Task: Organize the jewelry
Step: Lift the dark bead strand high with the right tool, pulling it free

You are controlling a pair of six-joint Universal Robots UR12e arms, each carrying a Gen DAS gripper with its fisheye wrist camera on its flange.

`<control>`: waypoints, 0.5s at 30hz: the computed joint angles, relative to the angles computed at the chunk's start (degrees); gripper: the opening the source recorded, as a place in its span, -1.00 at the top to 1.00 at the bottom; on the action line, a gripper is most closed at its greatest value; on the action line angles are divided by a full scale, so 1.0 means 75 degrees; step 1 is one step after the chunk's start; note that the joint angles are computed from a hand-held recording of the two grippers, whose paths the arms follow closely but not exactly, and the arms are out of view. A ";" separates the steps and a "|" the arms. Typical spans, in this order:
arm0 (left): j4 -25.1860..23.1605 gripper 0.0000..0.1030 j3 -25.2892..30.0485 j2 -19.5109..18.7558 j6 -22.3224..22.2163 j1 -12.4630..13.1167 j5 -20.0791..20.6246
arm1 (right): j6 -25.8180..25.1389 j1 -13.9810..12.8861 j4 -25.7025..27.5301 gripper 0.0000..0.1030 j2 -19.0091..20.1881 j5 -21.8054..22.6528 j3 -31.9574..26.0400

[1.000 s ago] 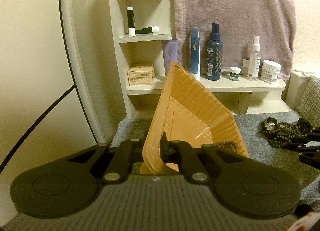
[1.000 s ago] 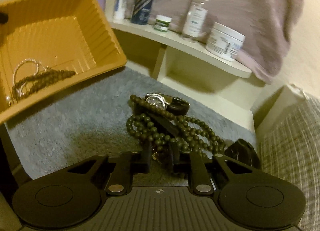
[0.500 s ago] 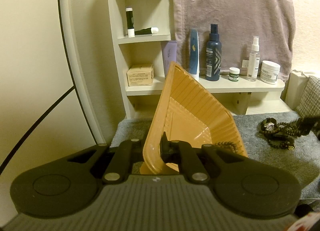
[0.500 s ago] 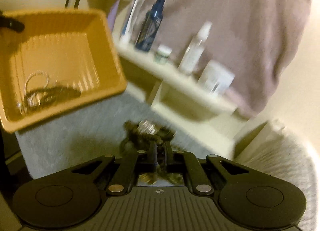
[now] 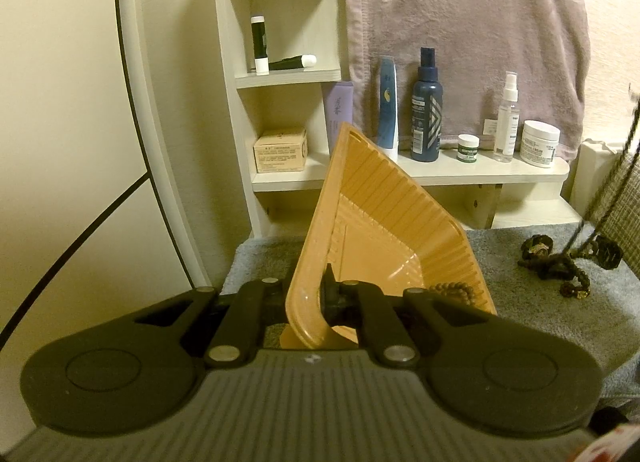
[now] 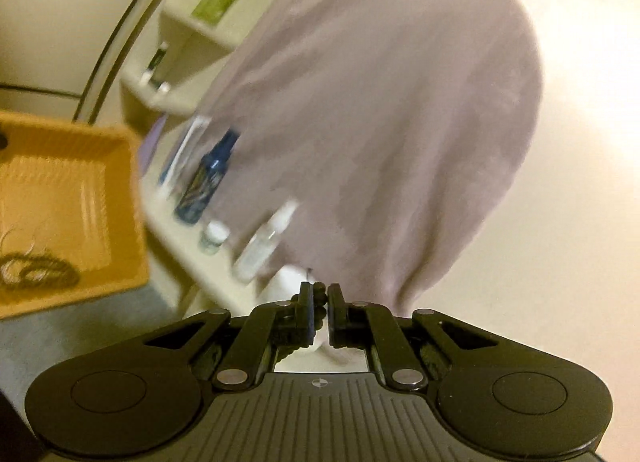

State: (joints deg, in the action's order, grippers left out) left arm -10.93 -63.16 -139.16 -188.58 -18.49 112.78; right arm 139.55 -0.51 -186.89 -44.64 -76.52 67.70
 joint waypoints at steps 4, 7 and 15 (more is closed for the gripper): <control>-0.0004 0.86 0.0002 0.0000 0.0002 -0.0001 -0.0002 | -0.0088 0.0011 -0.0307 0.88 -0.0028 0.0009 -0.0159; 0.0006 0.86 0.0014 -0.0007 0.0016 -0.0002 -0.0004 | -0.0091 0.0023 -0.0475 0.88 -0.0018 -0.0002 -0.0334; 0.0006 0.86 0.0050 -0.0021 0.0067 -0.0008 -0.0004 | 0.0020 0.0005 -0.0686 0.88 0.0012 0.0078 -0.0803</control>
